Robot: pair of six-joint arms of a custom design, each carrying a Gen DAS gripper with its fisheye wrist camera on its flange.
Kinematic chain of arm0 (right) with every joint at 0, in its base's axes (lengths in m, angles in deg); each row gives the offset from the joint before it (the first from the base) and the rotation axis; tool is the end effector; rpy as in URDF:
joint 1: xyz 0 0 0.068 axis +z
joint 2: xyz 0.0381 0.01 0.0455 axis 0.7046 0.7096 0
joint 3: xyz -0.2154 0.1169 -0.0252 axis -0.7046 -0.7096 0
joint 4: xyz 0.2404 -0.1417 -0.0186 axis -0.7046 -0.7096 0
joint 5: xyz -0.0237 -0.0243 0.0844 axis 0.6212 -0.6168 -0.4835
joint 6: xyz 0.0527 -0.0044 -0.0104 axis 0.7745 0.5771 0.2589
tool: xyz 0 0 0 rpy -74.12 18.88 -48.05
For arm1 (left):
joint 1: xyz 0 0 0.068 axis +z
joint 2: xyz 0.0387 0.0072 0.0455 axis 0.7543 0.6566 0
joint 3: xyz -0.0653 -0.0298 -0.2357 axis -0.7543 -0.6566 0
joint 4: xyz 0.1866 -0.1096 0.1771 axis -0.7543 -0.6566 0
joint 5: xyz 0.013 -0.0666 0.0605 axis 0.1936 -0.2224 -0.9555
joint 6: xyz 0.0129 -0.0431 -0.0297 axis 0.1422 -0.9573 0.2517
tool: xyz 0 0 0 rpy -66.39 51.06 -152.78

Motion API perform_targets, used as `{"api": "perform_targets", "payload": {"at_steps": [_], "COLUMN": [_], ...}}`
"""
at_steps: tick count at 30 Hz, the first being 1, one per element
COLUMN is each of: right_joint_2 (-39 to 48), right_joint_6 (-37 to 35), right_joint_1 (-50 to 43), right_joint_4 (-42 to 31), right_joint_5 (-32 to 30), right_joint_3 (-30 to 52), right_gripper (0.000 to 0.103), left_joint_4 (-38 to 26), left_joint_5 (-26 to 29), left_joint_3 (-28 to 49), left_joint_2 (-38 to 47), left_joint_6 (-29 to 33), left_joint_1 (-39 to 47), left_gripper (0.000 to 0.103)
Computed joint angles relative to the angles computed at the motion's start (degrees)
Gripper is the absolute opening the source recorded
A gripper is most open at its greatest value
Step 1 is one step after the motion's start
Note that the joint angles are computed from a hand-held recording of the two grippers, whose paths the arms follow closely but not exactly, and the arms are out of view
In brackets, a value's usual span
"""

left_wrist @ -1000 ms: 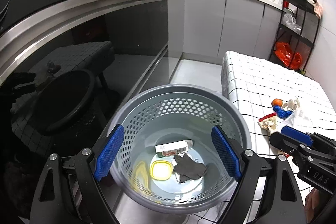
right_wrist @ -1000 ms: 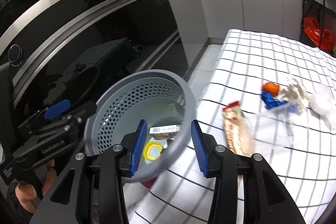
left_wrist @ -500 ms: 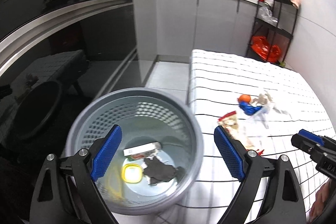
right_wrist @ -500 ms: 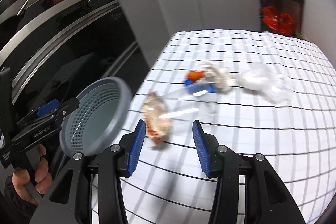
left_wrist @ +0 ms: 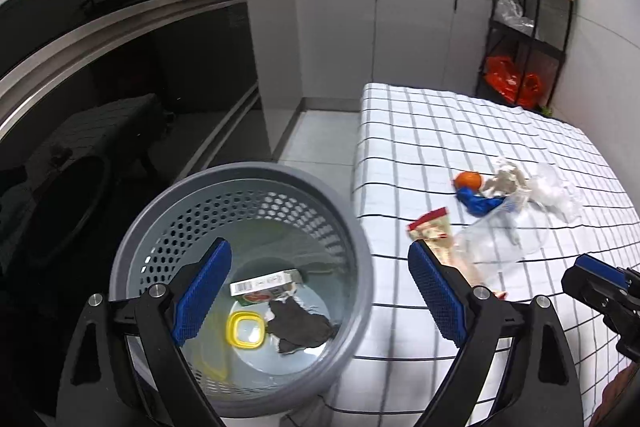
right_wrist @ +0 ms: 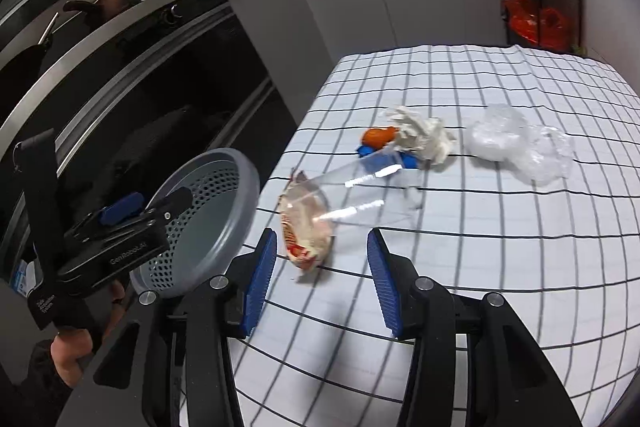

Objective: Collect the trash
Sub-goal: 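Move the right tool from the basket toward the clear plastic cup on the table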

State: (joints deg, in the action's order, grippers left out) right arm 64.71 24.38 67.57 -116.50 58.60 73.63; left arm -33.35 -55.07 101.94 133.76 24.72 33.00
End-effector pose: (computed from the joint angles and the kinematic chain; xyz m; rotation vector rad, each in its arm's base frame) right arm 0.2193 0.1016 0.2603 -0.3081 2.4143 0.5926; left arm 0.1990 -0.0421 0.2543 -0.2867 2.3089 0.1789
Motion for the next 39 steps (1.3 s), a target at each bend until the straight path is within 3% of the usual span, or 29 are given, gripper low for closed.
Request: {"api": "perform_targets", "payload": {"at_steps": [18,27,39], "right_joint_2": [16.4,15.7,8.7], "right_joint_6": [6.1,6.1,3.9], "right_joint_1": [13.3,10.8,2.9], "right_joint_4": [10.0,10.2,7.5], "right_joint_5": [3.3,3.8,0.5], "right_joint_3": [6.2,4.4,0.2], "right_gripper": [0.045,0.045,0.045], "left_joint_4": [-4.2,-4.1,-2.5], "left_joint_5": [6.9,9.6,4.9], "left_joint_3": [-2.7,-2.7,-1.4], "left_joint_2": [-9.2,-8.9,-5.2], "left_joint_6": [8.6,7.9,2.5], "left_joint_1": [16.3,14.6,5.5], "left_gripper": [0.088,0.088,0.088]}}
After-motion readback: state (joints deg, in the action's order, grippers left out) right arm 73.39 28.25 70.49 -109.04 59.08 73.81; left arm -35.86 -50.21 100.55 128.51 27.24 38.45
